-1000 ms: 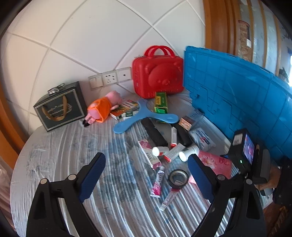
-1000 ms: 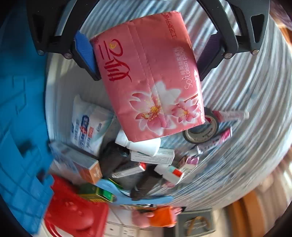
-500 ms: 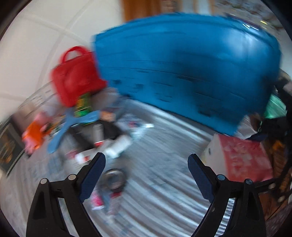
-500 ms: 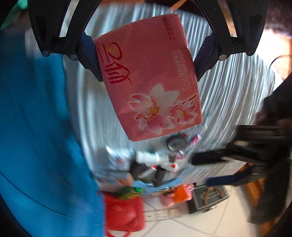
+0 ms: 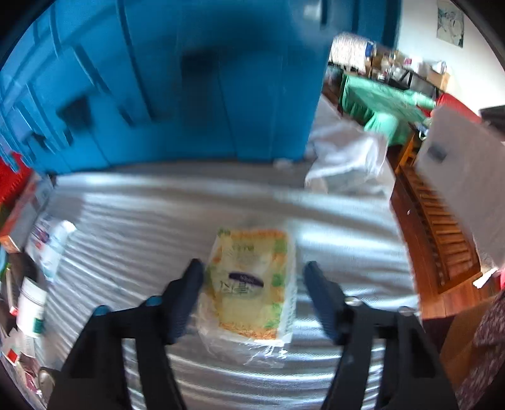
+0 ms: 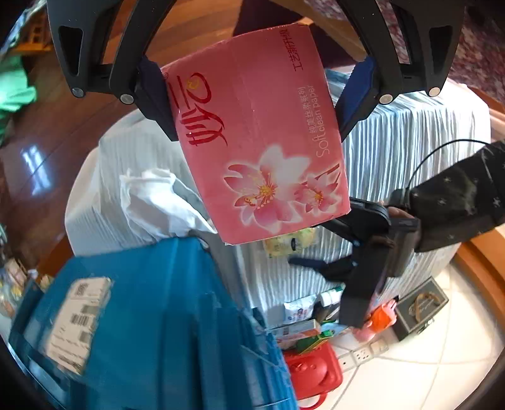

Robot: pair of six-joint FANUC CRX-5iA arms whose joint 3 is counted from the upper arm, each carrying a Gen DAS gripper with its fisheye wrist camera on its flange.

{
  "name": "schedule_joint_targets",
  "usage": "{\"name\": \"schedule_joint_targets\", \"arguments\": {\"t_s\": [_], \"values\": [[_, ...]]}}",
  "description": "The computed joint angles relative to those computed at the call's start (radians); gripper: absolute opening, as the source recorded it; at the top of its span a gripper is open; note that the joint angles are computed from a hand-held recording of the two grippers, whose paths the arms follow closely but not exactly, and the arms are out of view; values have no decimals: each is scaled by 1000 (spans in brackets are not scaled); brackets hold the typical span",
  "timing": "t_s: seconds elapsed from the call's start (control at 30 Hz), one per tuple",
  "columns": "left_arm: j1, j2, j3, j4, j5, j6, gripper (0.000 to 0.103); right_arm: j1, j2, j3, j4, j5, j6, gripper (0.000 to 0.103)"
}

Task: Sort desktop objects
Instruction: 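Grasp the pink tissue pack with the right tool while the left tool grips the yellow snack bag, then carry the tissue pack and snack bag over the crate and open both tools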

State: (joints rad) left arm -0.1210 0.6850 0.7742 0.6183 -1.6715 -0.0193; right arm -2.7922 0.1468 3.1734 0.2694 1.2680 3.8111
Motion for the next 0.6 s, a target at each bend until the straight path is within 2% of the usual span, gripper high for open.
{"name": "schedule_joint_targets", "arguments": {"t_s": [0.1,0.13,0.17,0.23,0.37,0.6], "values": [[3,-8,-4,10,10,8,48,13,12,-1,12,4,-26,93],[5,-20,-20,10,23,1,32,17,14,-1,15,2,-34,93],[8,-40,-42,6,44,-9,24,22,16,-2,19,-1,-44,93],[22,-56,-47,13,55,7,18,40,16,-7,42,-6,-58,93],[77,-81,-31,104,83,84,18,62,-2,-62,73,-24,-32,93],[153,-97,130,257,153,189,18,62,-23,-183,81,-152,63,93]]}}
